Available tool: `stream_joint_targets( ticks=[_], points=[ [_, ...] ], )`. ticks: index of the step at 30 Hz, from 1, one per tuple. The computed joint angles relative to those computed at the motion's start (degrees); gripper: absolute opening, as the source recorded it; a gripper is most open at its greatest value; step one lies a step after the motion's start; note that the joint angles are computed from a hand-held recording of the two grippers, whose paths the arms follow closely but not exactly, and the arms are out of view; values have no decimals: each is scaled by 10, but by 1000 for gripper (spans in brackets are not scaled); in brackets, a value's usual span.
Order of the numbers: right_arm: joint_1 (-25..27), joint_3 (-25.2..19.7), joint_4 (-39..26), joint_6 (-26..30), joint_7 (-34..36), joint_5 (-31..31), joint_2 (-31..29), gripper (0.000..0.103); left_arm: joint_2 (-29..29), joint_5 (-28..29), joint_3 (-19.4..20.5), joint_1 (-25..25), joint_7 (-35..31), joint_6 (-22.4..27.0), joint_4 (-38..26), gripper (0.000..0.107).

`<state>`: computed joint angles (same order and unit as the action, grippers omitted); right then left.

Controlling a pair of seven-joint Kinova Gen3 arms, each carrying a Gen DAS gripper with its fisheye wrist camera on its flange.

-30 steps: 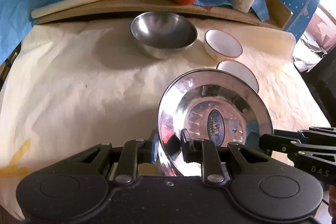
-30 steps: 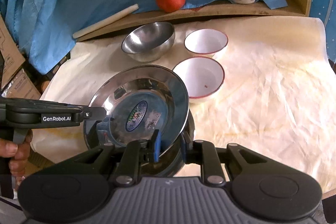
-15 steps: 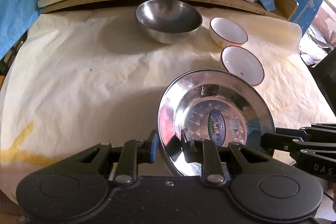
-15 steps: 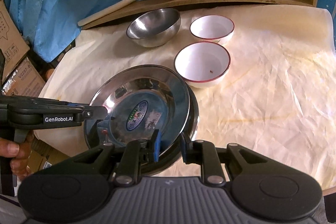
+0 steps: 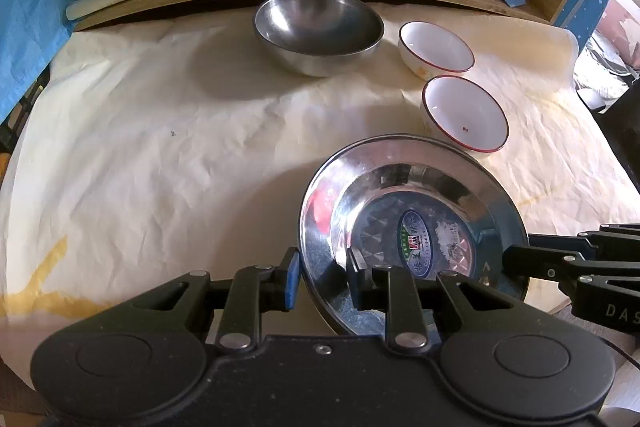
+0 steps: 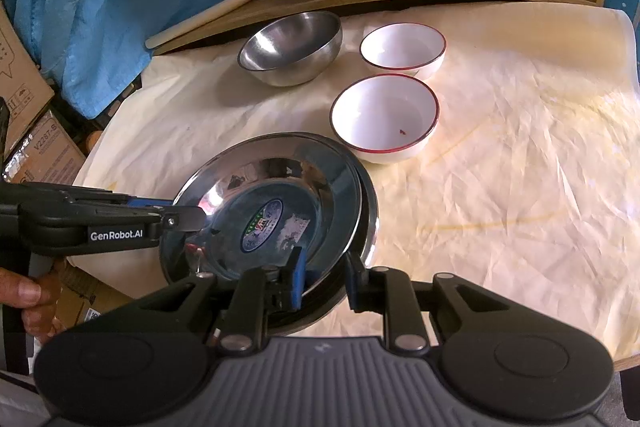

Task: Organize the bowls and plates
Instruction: 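Lower the sticker plate onto the stacked plates and open the left tool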

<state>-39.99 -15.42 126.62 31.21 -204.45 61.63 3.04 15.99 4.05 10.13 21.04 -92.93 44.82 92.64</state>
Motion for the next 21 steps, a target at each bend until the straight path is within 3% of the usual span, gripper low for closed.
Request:
stream_joint_targets(
  ticks=[15, 21],
  points=[
    [-2, 1, -9, 16, -5, 5, 3, 29, 10, 4, 0, -4, -13, 6, -14, 27],
    [-7, -1, -14, 34, -19, 18, 5, 35, 9, 20, 2, -15, -29, -2, -17, 46]
  ],
)
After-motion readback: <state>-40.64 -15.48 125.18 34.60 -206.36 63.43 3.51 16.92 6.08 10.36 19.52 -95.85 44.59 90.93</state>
